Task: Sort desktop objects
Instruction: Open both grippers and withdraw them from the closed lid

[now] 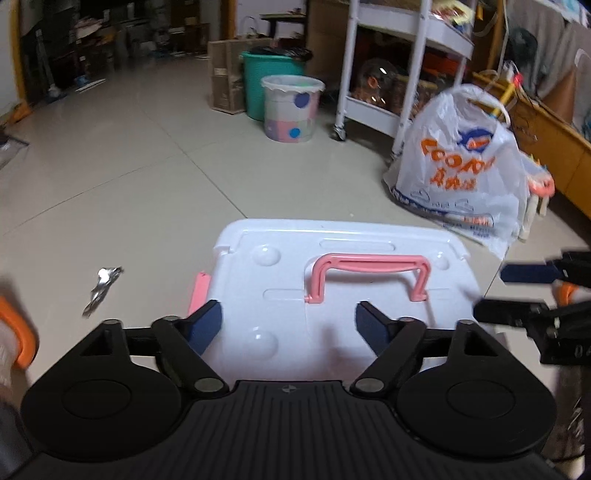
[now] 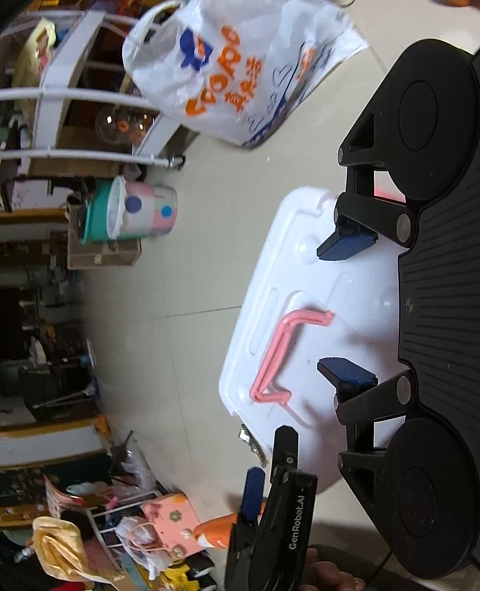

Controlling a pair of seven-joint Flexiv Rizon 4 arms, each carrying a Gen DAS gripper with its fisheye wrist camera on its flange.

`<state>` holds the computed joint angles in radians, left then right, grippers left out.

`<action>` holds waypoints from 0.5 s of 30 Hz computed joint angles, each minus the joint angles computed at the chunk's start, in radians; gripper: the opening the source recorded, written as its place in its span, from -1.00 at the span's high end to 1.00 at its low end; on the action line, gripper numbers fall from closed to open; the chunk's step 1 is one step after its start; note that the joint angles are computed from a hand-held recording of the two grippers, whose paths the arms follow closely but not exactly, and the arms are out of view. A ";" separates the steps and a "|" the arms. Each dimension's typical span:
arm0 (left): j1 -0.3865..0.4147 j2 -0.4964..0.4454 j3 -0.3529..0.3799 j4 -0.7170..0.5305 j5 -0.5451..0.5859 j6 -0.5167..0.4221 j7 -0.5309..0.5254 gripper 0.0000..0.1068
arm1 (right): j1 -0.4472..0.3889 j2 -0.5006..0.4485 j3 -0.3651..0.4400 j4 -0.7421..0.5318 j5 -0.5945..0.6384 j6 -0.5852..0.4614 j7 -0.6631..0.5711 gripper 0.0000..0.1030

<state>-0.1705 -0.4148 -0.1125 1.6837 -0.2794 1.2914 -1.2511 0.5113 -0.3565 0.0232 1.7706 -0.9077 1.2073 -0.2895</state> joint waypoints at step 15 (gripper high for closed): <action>-0.053 0.242 0.050 0.215 0.064 -0.028 -0.157 -0.79 | 0.044 0.202 0.159 0.133 -0.016 -0.244 0.128 -0.22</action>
